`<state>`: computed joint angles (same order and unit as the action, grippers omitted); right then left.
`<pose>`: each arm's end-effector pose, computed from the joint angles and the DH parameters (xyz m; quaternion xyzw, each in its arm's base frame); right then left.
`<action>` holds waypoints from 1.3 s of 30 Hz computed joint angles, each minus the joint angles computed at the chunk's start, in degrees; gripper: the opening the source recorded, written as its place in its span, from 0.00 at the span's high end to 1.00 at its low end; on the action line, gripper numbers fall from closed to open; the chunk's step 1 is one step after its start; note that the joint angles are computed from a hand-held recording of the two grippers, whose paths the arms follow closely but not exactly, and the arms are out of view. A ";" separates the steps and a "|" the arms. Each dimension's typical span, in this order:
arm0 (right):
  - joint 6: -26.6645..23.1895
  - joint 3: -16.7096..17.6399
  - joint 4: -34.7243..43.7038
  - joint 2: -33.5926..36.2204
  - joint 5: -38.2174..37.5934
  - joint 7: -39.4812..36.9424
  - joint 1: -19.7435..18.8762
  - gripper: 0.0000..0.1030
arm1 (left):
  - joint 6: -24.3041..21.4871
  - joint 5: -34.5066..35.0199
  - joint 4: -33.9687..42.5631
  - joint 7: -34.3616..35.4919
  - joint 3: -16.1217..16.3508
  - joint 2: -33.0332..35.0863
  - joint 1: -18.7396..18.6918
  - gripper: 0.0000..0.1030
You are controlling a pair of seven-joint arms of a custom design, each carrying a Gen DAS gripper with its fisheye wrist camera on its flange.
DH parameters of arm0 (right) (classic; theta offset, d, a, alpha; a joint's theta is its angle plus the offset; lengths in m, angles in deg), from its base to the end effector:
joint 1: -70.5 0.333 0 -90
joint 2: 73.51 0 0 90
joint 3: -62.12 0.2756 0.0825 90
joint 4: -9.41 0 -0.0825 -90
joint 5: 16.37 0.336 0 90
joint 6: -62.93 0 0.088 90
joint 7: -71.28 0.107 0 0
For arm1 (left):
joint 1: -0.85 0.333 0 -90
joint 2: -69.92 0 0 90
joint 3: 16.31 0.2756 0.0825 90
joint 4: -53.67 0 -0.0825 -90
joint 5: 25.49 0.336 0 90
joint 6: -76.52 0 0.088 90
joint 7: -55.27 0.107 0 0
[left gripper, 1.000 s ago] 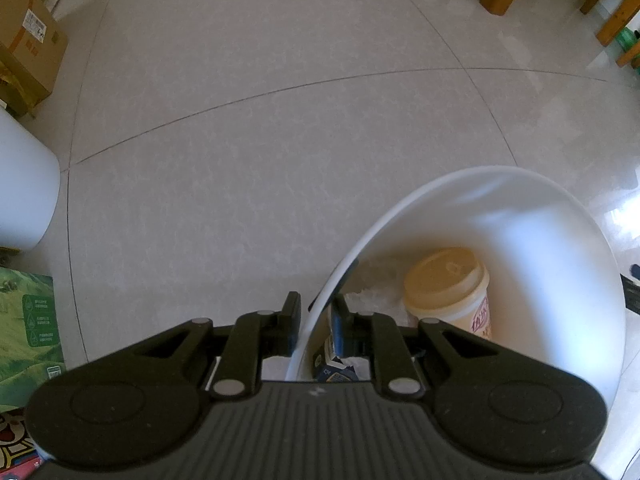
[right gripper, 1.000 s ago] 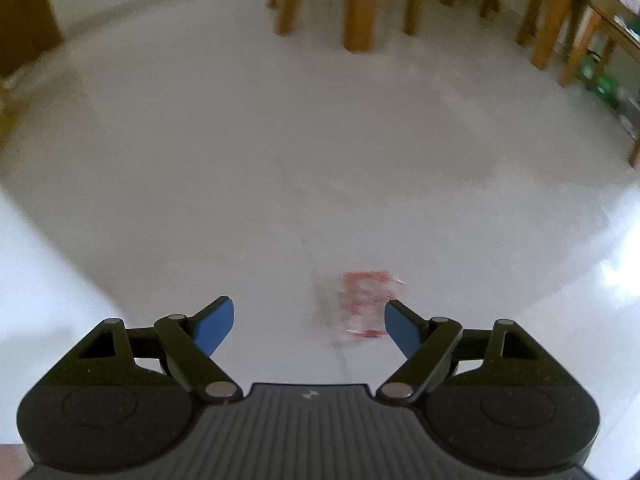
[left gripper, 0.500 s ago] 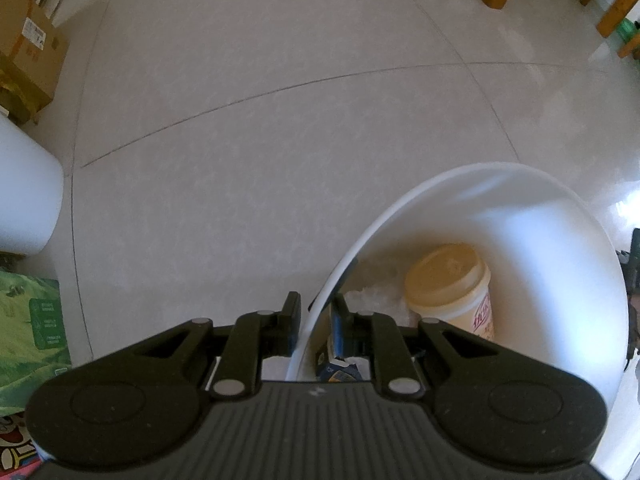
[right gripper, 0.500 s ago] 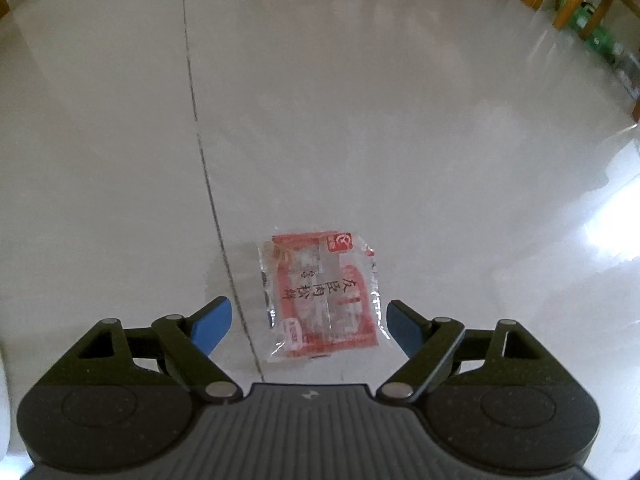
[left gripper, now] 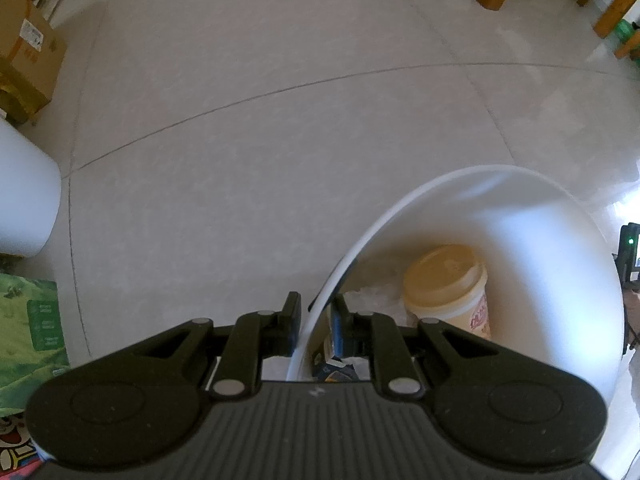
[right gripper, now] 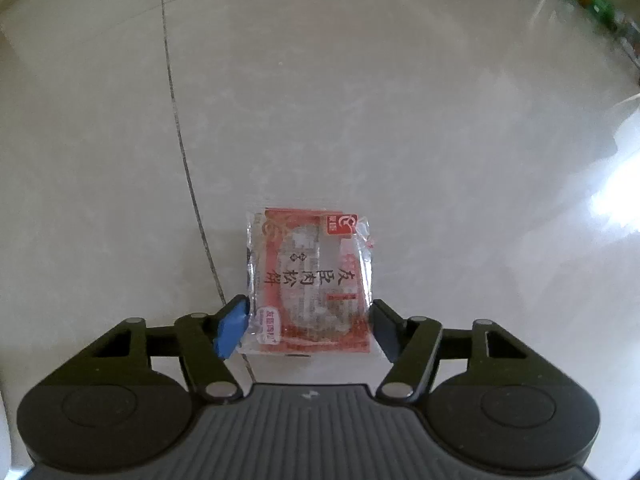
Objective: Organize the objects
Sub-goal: 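Reach the right gripper to the red-printed snack packet and grasp it, then carry the snack packet over the bin and release it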
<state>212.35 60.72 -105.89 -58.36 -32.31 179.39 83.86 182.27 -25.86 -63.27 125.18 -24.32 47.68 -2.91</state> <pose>0.5644 0.1262 0.3490 -0.7321 0.6550 -0.1613 0.0951 0.4108 -0.0952 0.5840 -0.7550 0.6484 -0.0711 0.0665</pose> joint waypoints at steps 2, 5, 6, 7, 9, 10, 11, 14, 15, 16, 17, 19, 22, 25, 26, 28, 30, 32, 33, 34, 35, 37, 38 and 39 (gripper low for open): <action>-0.45 0.16 -0.06 -0.39 0.24 -0.31 -0.05 0.34 | 0.00 -0.06 -0.15 0.19 0.19 -0.16 0.07 0.87; -1.03 0.25 -0.29 -1.39 0.53 -0.30 -0.05 0.34 | -0.12 -0.33 -0.28 0.20 0.41 -0.34 0.23 0.87; -0.86 0.48 -0.60 -1.92 1.27 -0.69 -0.32 0.35 | -0.15 -0.32 -0.26 0.31 0.41 -0.35 0.24 0.87; -0.34 0.43 -1.17 -2.22 1.15 -0.30 -0.30 0.35 | -0.21 -0.32 -0.15 0.15 0.36 -0.26 0.29 0.87; 0.24 0.75 -2.46 -3.82 2.04 -0.54 -0.60 0.35 | -0.43 -0.49 0.00 0.19 0.47 -0.17 0.37 0.87; 0.30 1.07 -3.17 -4.91 2.79 -1.08 -0.77 0.35 | -0.47 -0.60 0.08 0.09 0.49 -0.09 0.41 0.87; 0.03 1.24 -3.94 -6.19 2.59 -1.18 -0.63 0.35 | -0.62 -0.54 0.26 0.18 0.46 0.02 0.42 0.87; -0.75 2.40 -6.39 -10.61 4.06 -3.90 -0.64 0.35 | -0.61 -0.52 0.31 0.19 0.45 0.12 0.47 0.87; -1.45 2.75 -6.97 -12.24 4.54 -4.65 -0.55 0.35 | -0.63 -0.59 0.31 0.15 0.50 0.14 0.51 0.87; -1.81 3.19 -7.83 -14.30 6.20 -6.49 -0.53 0.35 | -0.70 -0.64 0.42 -0.04 0.46 0.22 0.54 0.87; -2.22 3.53 -8.50 -16.14 7.45 -8.02 -0.40 0.35 | -0.79 -0.68 0.49 -0.07 0.47 0.28 0.54 0.87; -3.88 4.16 -9.19 -20.00 9.49 -10.39 0.15 0.35 | -1.00 -0.67 0.70 -0.47 0.40 0.47 0.61 0.87; -6.22 4.86 -9.07 -24.95 12.88 -14.74 1.34 0.35 | -1.18 -0.75 1.08 -0.74 0.35 0.76 0.56 0.87; -8.69 5.21 -7.69 -29.04 17.23 -19.08 3.31 0.34 | -1.15 -0.71 1.16 -0.91 0.32 0.88 0.54 0.87; -9.51 5.35 -6.99 -29.99 18.43 -20.33 3.99 0.34 | -1.09 -0.74 0.99 -0.77 0.41 0.77 0.53 0.87; -11.37 5.65 -5.01 -31.08 20.72 -22.93 5.45 0.34 | -1.12 -0.72 0.97 -0.84 0.39 0.76 0.52 0.87; -14.38 6.25 -1.65 -30.89 22.30 -25.42 6.93 0.34 | -1.15 -0.69 0.95 -0.74 0.43 0.78 0.54 0.87; -16.49 7.06 1.13 -30.07 23.18 -26.70 7.95 0.34 | -1.40 -0.81 1.14 -0.85 0.50 0.96 0.60 0.87; -18.07 7.51 3.04 -29.26 23.63 -27.40 8.57 0.34 | -1.48 -0.91 1.24 -0.88 0.54 1.06 0.61 0.87; -19.21 8.11 4.61 -28.71 23.70 -27.73 9.12 0.34 | -1.55 -0.97 1.34 -0.95 0.54 1.15 0.62 0.87; -19.66 8.69 5.57 -28.19 23.77 -28.11 9.68 0.34 | -1.67 -0.91 1.43 -0.91 0.50 1.22 0.62 0.87; -21.45 9.88 6.25 -28.06 23.99 -28.30 11.00 0.34 | -1.66 -0.80 1.54 -0.71 0.47 1.33 0.58 0.87; -21.25 10.17 6.48 -27.50 23.95 -28.74 11.45 0.34 | -1.64 -0.87 1.51 -0.74 0.49 1.32 0.58 0.87; -22.01 10.54 8.00 -26.49 23.83 -29.01 11.94 0.34 | -1.56 -0.98 1.45 -0.75 0.52 1.29 0.58 0.87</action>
